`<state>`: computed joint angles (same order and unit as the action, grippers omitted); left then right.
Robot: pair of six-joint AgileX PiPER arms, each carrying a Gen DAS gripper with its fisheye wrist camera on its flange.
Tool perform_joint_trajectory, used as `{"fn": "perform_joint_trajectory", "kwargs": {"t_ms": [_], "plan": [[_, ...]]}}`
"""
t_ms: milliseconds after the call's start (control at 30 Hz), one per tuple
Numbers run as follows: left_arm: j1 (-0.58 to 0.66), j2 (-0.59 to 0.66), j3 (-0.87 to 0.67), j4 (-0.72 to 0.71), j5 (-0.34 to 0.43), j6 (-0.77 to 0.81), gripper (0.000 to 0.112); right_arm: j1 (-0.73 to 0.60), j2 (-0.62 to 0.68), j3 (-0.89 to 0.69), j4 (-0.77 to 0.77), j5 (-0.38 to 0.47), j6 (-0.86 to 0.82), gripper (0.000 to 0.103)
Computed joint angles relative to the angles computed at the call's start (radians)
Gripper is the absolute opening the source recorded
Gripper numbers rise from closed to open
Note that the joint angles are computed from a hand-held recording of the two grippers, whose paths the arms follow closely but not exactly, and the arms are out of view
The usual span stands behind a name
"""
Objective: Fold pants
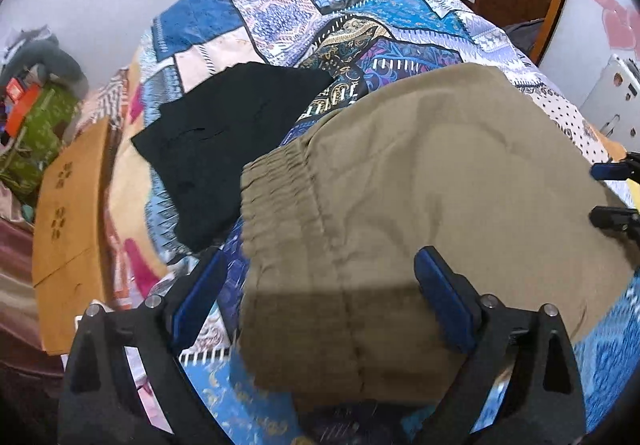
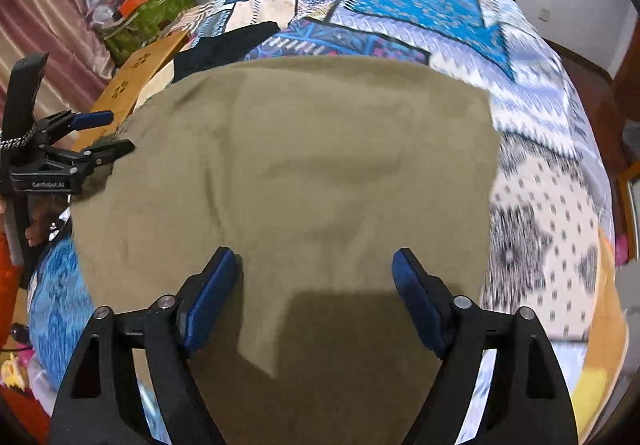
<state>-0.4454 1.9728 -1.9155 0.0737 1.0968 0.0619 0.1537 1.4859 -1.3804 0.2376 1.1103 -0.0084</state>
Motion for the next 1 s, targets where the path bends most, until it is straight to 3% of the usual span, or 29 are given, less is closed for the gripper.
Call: {"fn": "perform_joint_trajectory", "kwargs": {"t_ms": [267, 533, 833, 1000], "plan": [[0.040, -0.145, 0.222, -0.050, -0.102, -0.021, 0.099, -0.007, -0.191, 0.192, -0.021, -0.078, 0.122, 0.082], [0.081, -0.246, 0.272, -0.083, -0.112, -0.062, 0.098, 0.081, -0.235, 0.150, -0.141, -0.072, 0.236, 0.082], [0.166, -0.282, 0.269, -0.281, -0.056, -0.100, 0.098, 0.274, -0.128, -0.010, -0.219, -0.169, 0.302, 0.082], [0.194, -0.260, 0.299, -0.443, 0.009, -0.039, 0.098, 0.294, -0.031, -0.024, -0.198, -0.179, 0.290, 0.082]]}}
